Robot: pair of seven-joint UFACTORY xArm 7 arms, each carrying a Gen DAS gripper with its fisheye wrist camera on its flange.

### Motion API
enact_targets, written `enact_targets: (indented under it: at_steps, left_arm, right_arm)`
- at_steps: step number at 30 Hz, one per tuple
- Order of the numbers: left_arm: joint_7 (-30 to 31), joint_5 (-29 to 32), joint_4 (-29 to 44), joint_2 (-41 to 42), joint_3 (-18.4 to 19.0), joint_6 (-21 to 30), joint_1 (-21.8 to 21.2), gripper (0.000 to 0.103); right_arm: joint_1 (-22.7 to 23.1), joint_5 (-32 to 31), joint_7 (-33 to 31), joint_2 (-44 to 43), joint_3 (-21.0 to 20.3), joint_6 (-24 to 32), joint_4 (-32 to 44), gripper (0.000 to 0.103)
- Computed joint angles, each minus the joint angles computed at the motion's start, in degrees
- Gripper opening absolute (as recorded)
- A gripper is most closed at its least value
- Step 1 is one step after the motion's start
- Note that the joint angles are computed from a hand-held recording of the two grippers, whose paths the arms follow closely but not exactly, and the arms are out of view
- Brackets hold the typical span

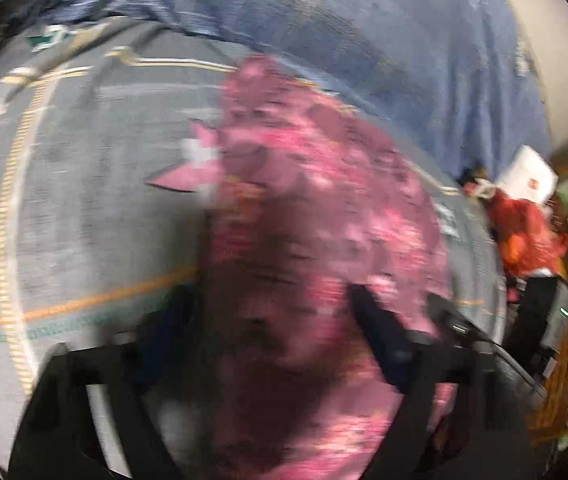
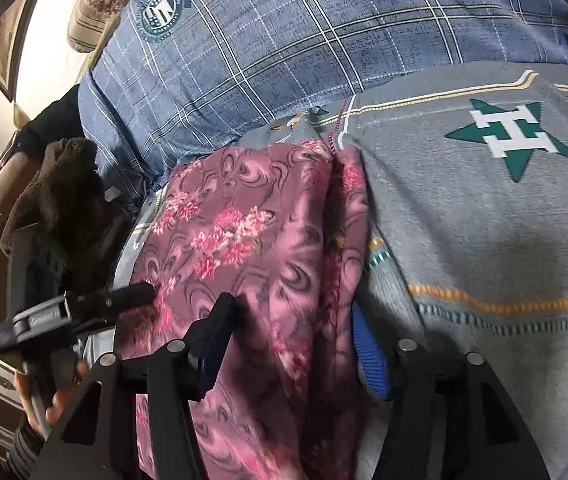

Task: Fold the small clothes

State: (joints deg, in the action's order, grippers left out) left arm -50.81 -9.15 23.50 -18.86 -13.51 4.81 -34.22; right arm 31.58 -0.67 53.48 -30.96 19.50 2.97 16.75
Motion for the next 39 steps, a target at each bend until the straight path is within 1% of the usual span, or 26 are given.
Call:
enact_targets:
  at_steps: [1,2,3,4,5,7,8,9,10,11,12,13,14,15,16,18,20,22,25,28,32,35,36,37,38,39]
  left_arm:
    - [0.3,1.0,0.7,0.3,0.2,1.0,-0.3,0.065]
    - [-1.9,4.4,1.8,-0.5,-1.7,4.3,1.8,0.065]
    - [-4.5,7.3,2.5,-0.5,-5.0,5.3,5.0,0.065]
    - [-5.4,7.8,2.2,-0.6,-5.9,4.8,5.8,0.065]
    - [-4.1,5.9,1.6,-0.5,-4.5,3.7,4.1,0.065]
    - [0.0,0.8,0.5,0.2,1.5,1.6,-1.8,0.065]
    - [2.4,-1.9,0.5,0.9,4.5,0.9,-4.6,0.065]
    - [3.7,-3.7,0.8,1.6,5.7,0.6,-5.8,0.065]
    - [3.8,-4.6,1.1,2.1,5.4,0.1,-5.5,0.065]
    - [3.5,-4.7,1.1,2.2,4.4,-0.2,-4.6,0.065]
    - [2.2,-3.9,1.2,2.1,2.5,0.1,-2.7,0.059]
    - [1.1,-2.8,1.2,1.8,0.9,0.2,-0.9,0.047]
    - [0.0,-1.5,0.7,0.7,-0.5,0.4,0.7,0.042]
    - [-0.9,-0.7,0.0,-0.6,-1.5,0.4,1.5,0.032]
    - [-1.1,-0.5,-0.7,-1.8,-1.4,0.2,1.3,0.029]
    - [-2.1,0.0,-1.6,-3.7,-1.8,0.7,1.5,0.027]
    - [-4.6,1.8,-2.0,-5.7,-4.1,2.1,3.7,0.026]
    - [-6.4,2.6,-2.8,-8.4,-4.5,3.2,4.1,0.025]
    - [-8.6,4.7,-3.9,-13.9,-5.6,5.4,6.2,0.025]
    - [-8.1,7.1,-3.8,-17.2,-4.6,7.6,8.0,0.025]
    - [-5.8,8.1,-3.1,-14.3,-1.8,7.8,9.9,0.028]
    - [-5.7,9.7,-2.2,-7.8,-2.8,7.8,13.4,0.036]
    - [-6.2,11.0,-1.9,-5.7,-3.7,7.7,15.1,0.047]
    - [-5.5,11.0,-2.8,-4.1,-2.8,5.6,14.9,0.058]
    - [-5.0,10.2,-4.0,-4.2,-1.5,3.6,14.1,0.06]
    - [-3.9,8.7,-5.4,-5.2,0.6,2.2,12.1,0.06]
  right_arm:
    - [-0.5,-0.1,0.1,0.3,0.1,0.5,0.5,0.056]
    - [-2.2,0.2,2.0,-1.0,1.4,0.4,0.1,0.056]
    - [-3.0,0.5,3.6,-2.9,2.3,-0.8,-1.1,0.058]
    - [-4.2,0.4,4.8,-3.8,3.4,-1.6,-1.8,0.058]
    - [-4.2,0.1,5.0,-4.4,3.3,-1.3,-2.2,0.058]
    - [-2.7,-1.0,3.0,-2.6,1.4,1.8,-0.8,0.058]
    - [-2.8,-1.6,2.3,-1.2,1.3,2.1,-0.1,0.058]
    - [-3.1,-2.0,2.0,-0.3,1.5,0.0,-0.3,0.059]
    - [-1.8,-2.0,0.9,1.4,0.0,-2.6,-0.4,0.059]
    - [-1.4,-1.1,-0.3,3.2,-0.2,-3.9,0.4,0.055]
    - [-3.3,-2.1,0.9,3.3,1.9,-3.5,1.0,0.043]
    - [-5.4,-2.7,1.6,3.0,4.3,-2.6,1.6,0.03]
    - [-7.5,-3.7,2.3,1.9,6.9,-2.3,1.9,0.025]
    - [-8.0,-4.2,2.7,1.1,7.7,-2.0,2.0,0.023]
    - [-8.1,-4.6,3.2,0.2,8.3,-1.9,2.0,0.022]
    - [-6.9,-4.7,3.4,-1.1,7.8,-2.1,2.0,0.021]
    - [-7.2,-5.2,3.9,-1.5,8.9,-1.5,3.1,0.021]
    - [-7.5,-5.7,4.6,-1.3,9.9,-1.1,4.7,0.021]
    - [-7.3,-6.0,4.6,0.1,9.7,-2.7,6.7,0.021]
    - [-9.0,-6.1,4.6,3.2,10.4,-5.4,9.5,0.021]
    - [-16.3,-7.0,4.8,9.7,15.4,-5.5,13.8,0.021]
    - [-28.0,-13.4,9.5,15.9,24.5,-0.5,17.5,0.021]
    - [-30.7,-15.2,10.2,17.4,26.8,1.0,18.4,0.026]
    - [-32.5,-18.4,12.2,18.1,27.6,0.4,18.2,0.032]
    - [-31.8,-19.2,13.0,17.2,26.8,0.6,17.8,0.036]
    - [-28.7,-17.6,11.8,15.9,24.0,1.7,17.3,0.036]
